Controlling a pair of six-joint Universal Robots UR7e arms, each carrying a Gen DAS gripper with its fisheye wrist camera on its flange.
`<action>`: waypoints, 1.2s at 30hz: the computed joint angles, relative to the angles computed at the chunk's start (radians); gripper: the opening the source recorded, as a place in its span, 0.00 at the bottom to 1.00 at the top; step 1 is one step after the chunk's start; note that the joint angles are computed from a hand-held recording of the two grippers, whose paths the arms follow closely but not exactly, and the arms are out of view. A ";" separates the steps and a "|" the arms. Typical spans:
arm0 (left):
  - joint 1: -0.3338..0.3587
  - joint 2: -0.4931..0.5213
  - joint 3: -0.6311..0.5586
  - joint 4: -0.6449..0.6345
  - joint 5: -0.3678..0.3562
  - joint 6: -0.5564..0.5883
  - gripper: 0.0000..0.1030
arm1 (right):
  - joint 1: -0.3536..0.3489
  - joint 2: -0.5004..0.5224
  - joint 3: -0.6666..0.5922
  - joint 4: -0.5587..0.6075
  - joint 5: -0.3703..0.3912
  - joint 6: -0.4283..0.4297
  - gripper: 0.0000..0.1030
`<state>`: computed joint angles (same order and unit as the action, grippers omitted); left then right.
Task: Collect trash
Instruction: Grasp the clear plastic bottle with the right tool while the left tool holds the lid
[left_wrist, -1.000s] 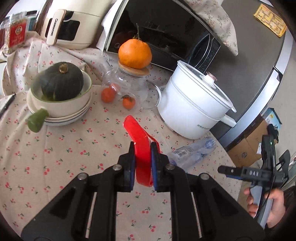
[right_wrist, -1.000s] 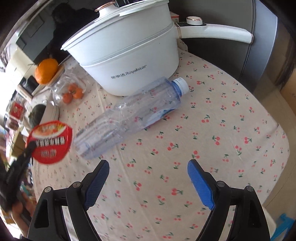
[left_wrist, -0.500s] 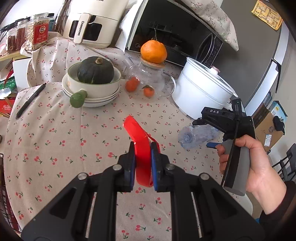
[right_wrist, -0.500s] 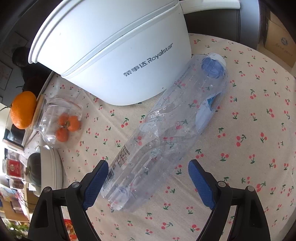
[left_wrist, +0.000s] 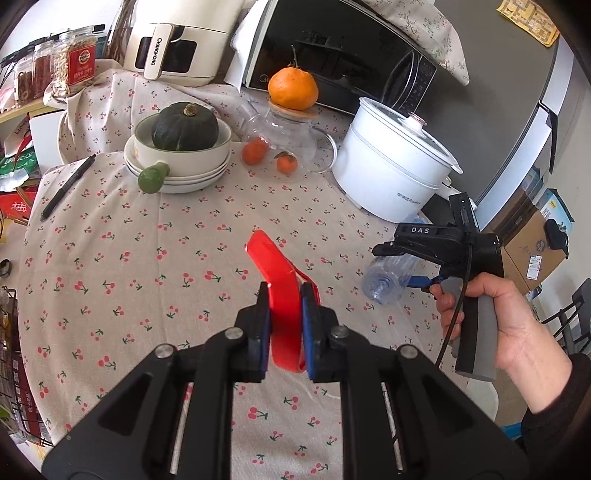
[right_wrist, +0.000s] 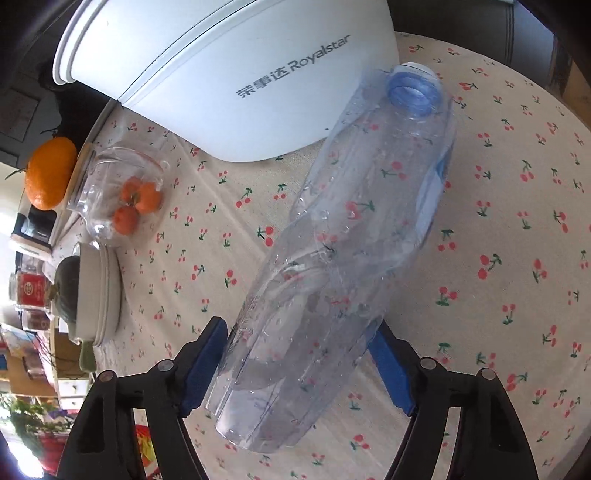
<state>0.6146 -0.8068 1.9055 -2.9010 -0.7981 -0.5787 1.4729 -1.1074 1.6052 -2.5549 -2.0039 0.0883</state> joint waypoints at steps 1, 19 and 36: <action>-0.011 -0.003 0.001 0.021 0.007 -0.007 0.16 | -0.003 -0.023 0.024 0.000 -0.007 -0.020 0.70; -0.206 -0.002 -0.021 0.290 0.028 -0.148 0.16 | -0.084 -0.468 0.296 0.162 0.023 -0.381 0.62; -0.263 0.112 -0.053 0.214 -0.054 -0.203 0.16 | -0.233 -0.692 0.359 0.254 0.209 -0.543 0.60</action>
<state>0.3515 -0.6945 1.8528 -2.6875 -0.8522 -0.7817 1.2403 -1.7999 1.9644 -2.3007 -1.7949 -0.4545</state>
